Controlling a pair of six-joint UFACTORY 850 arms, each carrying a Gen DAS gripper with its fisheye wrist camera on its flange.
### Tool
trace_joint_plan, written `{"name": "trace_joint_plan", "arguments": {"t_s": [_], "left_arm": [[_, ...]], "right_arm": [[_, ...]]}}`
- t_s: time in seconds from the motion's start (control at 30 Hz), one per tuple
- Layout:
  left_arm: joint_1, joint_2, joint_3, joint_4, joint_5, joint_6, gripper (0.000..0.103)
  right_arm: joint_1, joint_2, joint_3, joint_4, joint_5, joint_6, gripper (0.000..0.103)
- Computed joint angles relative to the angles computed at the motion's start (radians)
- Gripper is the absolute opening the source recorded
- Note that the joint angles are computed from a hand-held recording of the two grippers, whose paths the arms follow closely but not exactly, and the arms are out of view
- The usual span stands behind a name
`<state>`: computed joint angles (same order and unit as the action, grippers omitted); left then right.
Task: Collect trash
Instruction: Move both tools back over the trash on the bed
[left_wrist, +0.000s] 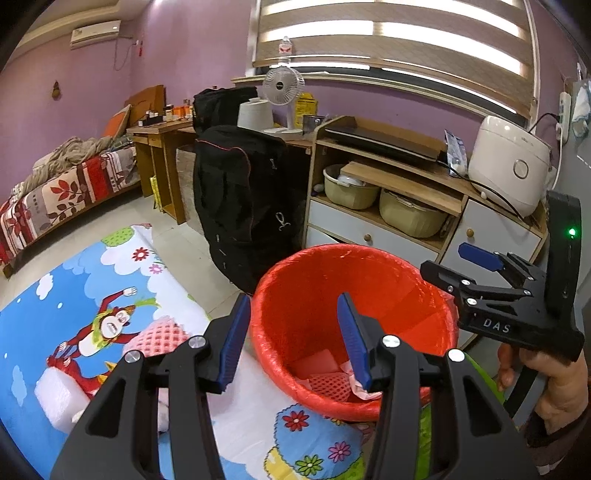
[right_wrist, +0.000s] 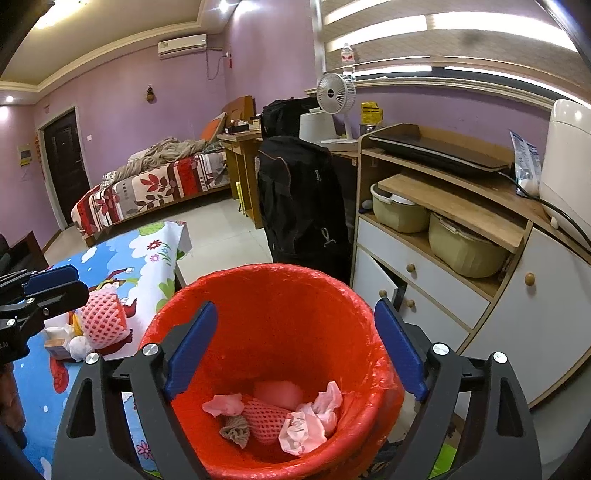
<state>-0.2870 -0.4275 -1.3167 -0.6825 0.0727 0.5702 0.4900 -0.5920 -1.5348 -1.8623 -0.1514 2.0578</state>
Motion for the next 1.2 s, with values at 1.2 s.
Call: {"name": "trace_joint_plan", "arguments": {"t_s": [1.2], "left_arm": [[0.164,0.210,0.269,-0.093,0.172,-0.101,0.072]], "right_arm": [[0.070,-0.056,-0.095,-0.028,0.078,0.003,0.084]]}}
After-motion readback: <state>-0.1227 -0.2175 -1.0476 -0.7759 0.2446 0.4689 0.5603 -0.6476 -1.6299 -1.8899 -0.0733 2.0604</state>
